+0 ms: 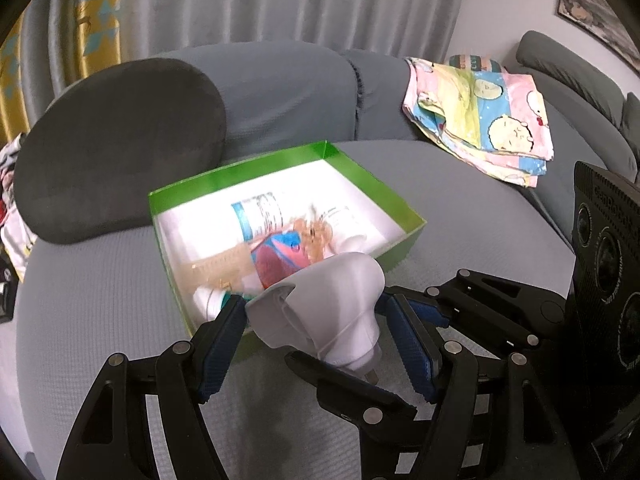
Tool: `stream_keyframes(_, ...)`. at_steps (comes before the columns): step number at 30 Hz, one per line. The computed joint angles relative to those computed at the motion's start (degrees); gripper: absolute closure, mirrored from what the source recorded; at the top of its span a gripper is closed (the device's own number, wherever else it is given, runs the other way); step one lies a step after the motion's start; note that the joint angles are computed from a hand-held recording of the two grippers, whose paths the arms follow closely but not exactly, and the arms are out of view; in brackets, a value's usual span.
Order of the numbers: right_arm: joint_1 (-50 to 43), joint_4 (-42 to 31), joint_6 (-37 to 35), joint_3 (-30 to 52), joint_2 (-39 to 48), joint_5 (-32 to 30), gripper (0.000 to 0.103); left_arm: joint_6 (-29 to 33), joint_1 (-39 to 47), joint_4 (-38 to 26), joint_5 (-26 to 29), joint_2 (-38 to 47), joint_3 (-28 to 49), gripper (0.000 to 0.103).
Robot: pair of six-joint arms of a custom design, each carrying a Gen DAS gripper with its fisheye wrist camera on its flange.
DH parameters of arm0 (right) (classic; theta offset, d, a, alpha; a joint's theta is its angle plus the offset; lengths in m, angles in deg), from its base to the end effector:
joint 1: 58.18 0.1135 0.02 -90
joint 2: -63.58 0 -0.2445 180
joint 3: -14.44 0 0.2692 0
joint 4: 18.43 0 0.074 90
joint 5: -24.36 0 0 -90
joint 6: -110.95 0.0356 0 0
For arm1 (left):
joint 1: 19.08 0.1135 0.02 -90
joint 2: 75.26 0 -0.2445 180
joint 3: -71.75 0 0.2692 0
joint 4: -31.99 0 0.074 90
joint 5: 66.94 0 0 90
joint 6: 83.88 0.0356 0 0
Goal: Organize rigid objects
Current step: 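Lift the white plug adapter over the green box with the right tool, then lower the adapter into the box and open the right tool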
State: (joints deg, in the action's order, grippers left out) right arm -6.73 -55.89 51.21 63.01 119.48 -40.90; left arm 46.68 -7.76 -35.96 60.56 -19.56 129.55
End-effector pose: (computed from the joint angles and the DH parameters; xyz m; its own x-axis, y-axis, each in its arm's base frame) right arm 0.1521 0.1670 0.2067 -0.6439 -0.0736 -0.7616 -0.2324 0.9672 0.1030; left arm 0.1936 0.0166 0.2321 -0.6222 0.4016 -0.6720 0.6490 0.7446 -0.1560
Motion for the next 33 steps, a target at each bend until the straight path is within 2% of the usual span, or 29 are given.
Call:
stream_keyframes(16, -13.76, 7.09, -8.79, 0.85, 3.18, -10.27, 0.054, -10.69, -9.22, 11.81, -4.37, 8.89, 3.68, 0.03)
stream_keyframes(33, -21.45, 14.12, -11.92, 2.09, 15.17, -18.08, 0.054, -14.43, -12.3, 20.38, -6.64, 23.38, 6.28, 0.03)
